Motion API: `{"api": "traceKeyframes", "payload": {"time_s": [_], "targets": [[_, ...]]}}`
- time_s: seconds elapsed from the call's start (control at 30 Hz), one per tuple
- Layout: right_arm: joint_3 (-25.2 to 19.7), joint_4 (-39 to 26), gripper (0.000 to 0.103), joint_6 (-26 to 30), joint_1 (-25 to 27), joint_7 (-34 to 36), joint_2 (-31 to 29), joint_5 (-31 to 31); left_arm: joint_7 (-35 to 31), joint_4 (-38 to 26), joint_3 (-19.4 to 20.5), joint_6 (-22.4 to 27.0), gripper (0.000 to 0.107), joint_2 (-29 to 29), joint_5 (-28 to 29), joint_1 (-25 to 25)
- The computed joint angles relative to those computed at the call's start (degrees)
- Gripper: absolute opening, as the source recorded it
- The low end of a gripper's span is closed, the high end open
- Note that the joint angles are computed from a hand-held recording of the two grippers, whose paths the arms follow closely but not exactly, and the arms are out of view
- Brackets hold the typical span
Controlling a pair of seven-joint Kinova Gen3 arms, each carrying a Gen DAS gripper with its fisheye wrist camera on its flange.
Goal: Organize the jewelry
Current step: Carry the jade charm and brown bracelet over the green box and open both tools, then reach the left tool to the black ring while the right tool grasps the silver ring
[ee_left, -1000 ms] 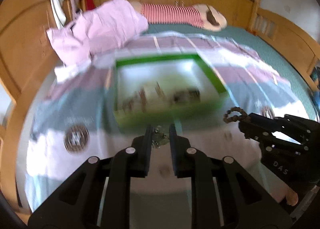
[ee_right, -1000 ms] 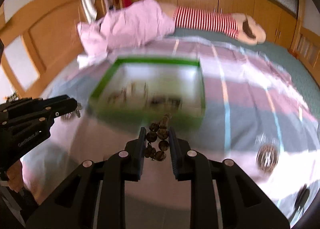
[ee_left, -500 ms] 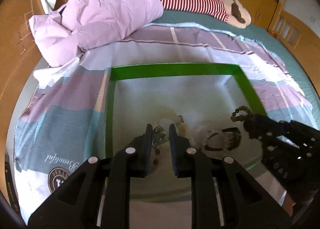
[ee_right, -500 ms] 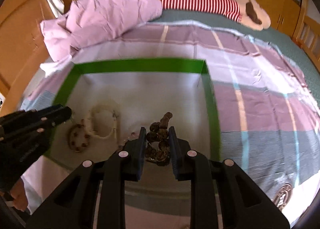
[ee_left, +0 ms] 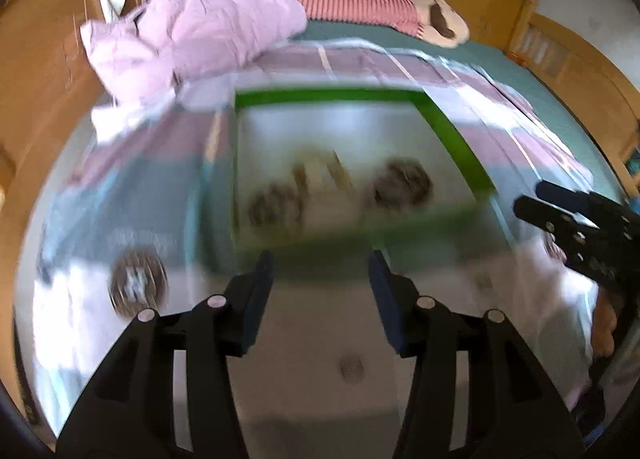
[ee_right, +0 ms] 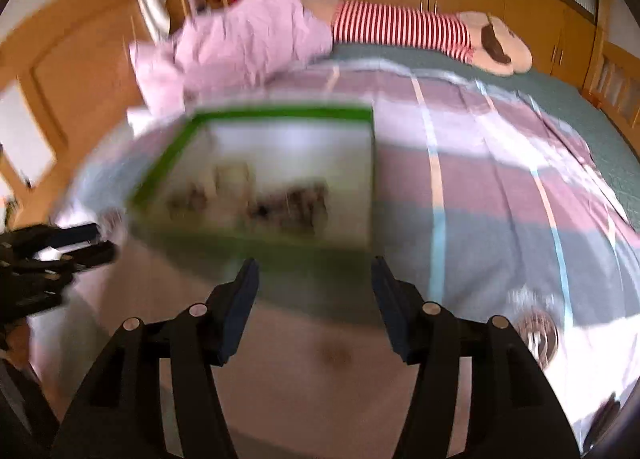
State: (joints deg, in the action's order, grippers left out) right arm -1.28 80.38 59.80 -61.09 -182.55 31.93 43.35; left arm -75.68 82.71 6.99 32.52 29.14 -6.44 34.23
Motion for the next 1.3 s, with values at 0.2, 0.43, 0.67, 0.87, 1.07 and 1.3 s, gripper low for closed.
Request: {"api": "traceKeyframes", "payload": {"time_s": [0.2, 0.43, 0.67, 0.87, 1.07, 1.3], "targets": [[-4.8, -2.7, 0.057, 3.0, 3.5, 5.9, 6.4, -5.9, 1.6, 7.3, 1.4, -1.6, 0.048, 1.0, 1.8, 0.7], [2.4, -5.4, 0.054, 0.3, 0.2, 12.5, 8.6, -14.2, 3.0, 7.4, -0.1, -2.3, 0.048, 2.4, 0.8, 2.5], [-9.6, 1.0, 0.049, -12.7, 5.6, 10.8, 4.1, -9.8, 4.3, 7.6, -0.9, -2.8, 0.048, 2.2, -1.1, 4.1], [1.8, -4.1, 0.049, -1.6, -2.8, 5.6, 6.1, -12.5, 5.5, 7.3, -1.4, -2.7, 0.048, 2.7, -2.2, 5.0], [1.0, -9.1, 0.049, 3.4, 1.3, 8.0, 9.1, -15.4, 7.5, 6.8, -3.3, -2.2, 0.05, 3.7, -5.5, 8.4], [0.4, -9.7, 0.046, 1.0, 2.6, 11.8, 9.7, -18.3, 11.5, 6.2, -6.1, -1.3, 0.053, 4.0, -10.6, 11.6]]}}
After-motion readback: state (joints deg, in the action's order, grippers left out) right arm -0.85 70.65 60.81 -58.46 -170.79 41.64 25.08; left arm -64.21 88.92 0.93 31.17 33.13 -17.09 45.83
